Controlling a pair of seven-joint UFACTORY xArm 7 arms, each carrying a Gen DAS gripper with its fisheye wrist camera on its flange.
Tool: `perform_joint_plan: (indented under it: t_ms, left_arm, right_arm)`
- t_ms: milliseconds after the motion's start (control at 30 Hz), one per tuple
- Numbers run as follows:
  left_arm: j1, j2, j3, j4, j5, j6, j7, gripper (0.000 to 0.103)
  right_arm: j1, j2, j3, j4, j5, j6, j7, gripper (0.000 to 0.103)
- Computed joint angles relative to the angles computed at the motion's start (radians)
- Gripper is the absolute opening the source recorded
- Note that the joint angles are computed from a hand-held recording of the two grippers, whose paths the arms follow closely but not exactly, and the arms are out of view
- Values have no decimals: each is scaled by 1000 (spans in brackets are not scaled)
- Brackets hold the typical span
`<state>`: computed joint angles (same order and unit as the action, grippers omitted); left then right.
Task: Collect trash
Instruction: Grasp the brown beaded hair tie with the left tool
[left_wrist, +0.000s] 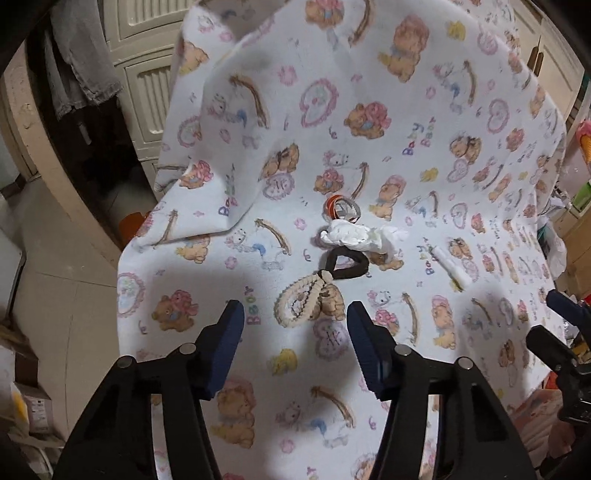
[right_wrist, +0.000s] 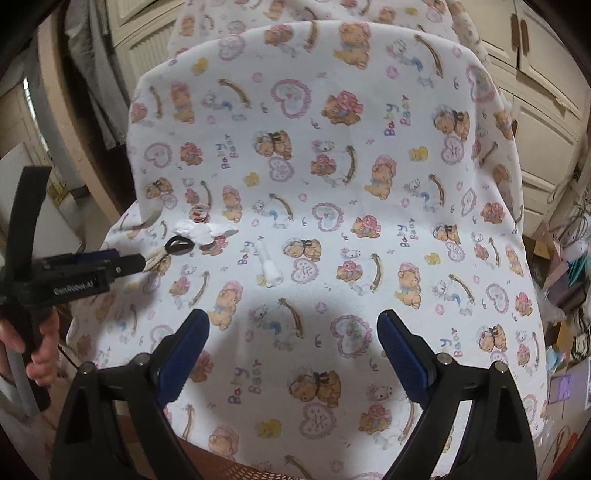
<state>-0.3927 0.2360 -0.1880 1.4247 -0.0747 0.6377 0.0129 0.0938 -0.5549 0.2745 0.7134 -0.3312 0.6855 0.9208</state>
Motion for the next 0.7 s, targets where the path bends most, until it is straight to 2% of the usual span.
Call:
perform_joint_plan:
  t_ms: [167, 233, 333, 367, 400, 433, 567, 700]
  left_arm:
    - [-13, 42, 13, 32, 36, 8, -43, 49]
    - [-16, 48, 17, 27, 52, -18, -53, 45]
    - [-30, 60, 23, 36, 94, -26, -68, 35]
    - [-29, 60, 21, 38, 95, -25, -65, 25]
    - [-24, 59, 16, 38, 85, -24, -60, 14]
    - [-12, 57, 4, 37, 48, -17, -48, 10]
    - [10, 36, -18, 34, -59, 32, -37, 3]
    - [9, -16, -21, -3, -83, 46, -9, 3]
  right_arm:
    - [-3, 9, -1, -5, -3, 8, 8, 91]
    - [0, 11, -4, -6, -4, 6, 4, 91]
    - [2, 9, -4, -7, -7, 10, 2, 91]
    - [4, 8, -6, -7, -5, 11, -1, 91]
    - [5, 10, -7, -6, -3, 11, -2, 91]
    - [6, 10, -9, -7, 1, 13, -4, 91]
    - [8, 6, -12, -9, 8, 13, -5, 91]
    - [5, 2, -11, -12, 6, 7, -3, 91]
